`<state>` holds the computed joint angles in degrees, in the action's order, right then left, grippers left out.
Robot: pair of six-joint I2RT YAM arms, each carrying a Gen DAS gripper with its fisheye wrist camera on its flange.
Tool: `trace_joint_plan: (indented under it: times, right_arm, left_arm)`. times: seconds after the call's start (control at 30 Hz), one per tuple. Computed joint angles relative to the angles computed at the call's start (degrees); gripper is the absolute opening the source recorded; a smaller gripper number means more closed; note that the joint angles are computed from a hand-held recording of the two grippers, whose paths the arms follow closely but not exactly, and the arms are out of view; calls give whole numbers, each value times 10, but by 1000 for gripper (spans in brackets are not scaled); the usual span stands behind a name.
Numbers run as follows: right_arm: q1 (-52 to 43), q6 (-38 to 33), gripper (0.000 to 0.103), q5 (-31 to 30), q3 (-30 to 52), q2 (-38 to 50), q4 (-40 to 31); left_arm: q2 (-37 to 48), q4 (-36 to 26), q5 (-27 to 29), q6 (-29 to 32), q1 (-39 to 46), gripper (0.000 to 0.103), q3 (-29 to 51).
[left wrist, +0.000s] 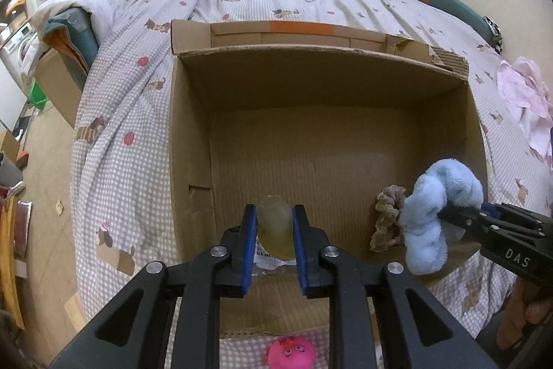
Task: Organize soft objects
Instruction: 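Lift and carry the plush and the beige item with both tools over the box, then open the left tool then the right tool to release both items into the box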
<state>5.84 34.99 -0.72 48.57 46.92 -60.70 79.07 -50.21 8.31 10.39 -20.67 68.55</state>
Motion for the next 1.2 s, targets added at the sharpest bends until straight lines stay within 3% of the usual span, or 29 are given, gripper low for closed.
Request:
trace_joint_plan:
  times: [0.77,0.87,0.93,1.0,1.17,1.2]
  right_arm:
    - [7,6,33,4,-2,6,0]
    - [7,4,33,5,-1,8,-1]
    - [7,4,33,5,0,8,0]
    - [8,6,33,6,0,7,0]
    - [2,3,35,9,1,-1,-2]
    - [0,5,44,11,2,-5,-2]
  left_arm:
    - [-9,-6,5,19,-13,27,-2]
    - [-12,-2,1,17,-17,41,-5]
    - [-17,3,1,16,-16,57,-6]
    - [-22,7,2,12,-14,64,-7]
    - [-18,4,5,7,-4,65,1]
    - [-16,1,10,7,1,65,3]
